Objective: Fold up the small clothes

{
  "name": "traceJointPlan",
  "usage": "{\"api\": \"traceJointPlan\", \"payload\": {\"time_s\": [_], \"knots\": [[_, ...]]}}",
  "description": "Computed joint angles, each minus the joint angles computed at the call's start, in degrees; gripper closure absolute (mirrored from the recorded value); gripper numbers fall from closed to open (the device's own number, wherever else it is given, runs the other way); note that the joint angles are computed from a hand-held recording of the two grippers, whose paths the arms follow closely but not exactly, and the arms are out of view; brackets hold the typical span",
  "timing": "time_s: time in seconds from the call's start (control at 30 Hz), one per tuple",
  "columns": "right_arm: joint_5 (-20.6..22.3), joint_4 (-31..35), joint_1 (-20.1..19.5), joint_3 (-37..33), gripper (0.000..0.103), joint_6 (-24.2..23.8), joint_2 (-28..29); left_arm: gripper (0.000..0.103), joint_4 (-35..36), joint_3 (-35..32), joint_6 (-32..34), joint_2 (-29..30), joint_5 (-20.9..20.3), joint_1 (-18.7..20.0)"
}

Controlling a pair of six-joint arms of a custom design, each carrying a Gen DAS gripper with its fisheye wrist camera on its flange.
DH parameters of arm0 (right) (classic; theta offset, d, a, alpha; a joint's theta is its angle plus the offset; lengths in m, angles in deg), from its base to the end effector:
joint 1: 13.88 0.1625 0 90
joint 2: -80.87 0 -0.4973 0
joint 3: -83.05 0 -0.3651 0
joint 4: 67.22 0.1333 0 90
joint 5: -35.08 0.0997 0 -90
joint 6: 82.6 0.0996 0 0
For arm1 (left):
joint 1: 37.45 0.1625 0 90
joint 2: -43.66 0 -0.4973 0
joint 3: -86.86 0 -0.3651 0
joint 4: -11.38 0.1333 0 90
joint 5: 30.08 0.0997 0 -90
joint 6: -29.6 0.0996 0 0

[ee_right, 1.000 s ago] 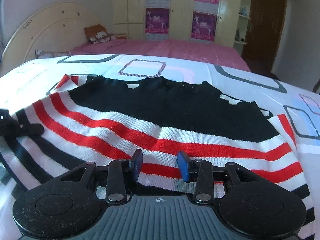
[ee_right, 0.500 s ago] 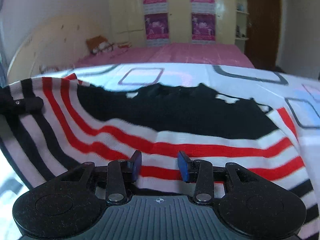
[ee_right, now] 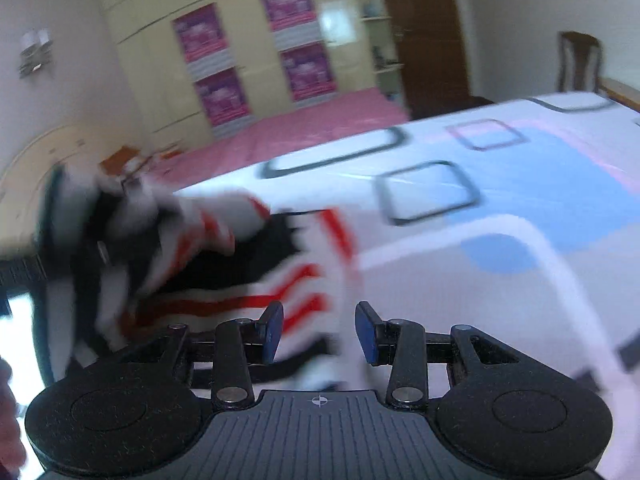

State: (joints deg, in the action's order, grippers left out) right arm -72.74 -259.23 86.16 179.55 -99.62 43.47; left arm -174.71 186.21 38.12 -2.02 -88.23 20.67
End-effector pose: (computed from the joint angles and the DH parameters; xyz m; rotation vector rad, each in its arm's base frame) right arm 0.2268 -0.6912 0.1497 0.4557 -2.5835 1.0022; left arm -0.2089 -0.6878 0.2290 0.6115 2.4742 -1.1090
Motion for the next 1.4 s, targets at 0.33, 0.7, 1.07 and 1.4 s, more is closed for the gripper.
{"api": "traceJointPlan", "payload": {"time_s": [0.33,0.7,1.07,1.4], "knots": [[9.65,5.48,-1.60,-1.25,0.030,4.94,-2.59,0.044,6.68,5.62,1.32,-1.79,0.15,-1.68],[12.61,21.55,-1.36,-9.84,0.050,5.44,2.25,0.039,2.21,13.01,-3.44,-9.47,4.39,-3.24],[13.48,23.73,-1.87,-10.72,0.078,4.40,2.75,0.039,-0.96,7.92,-5.85,-8.12,12.05,-0.86],[9.89,14.08,-1.64,-5.75,0.080,2.93,0.17,0.039,2.36,2.03,-4.62,-4.41,5.85,0.80]]}}
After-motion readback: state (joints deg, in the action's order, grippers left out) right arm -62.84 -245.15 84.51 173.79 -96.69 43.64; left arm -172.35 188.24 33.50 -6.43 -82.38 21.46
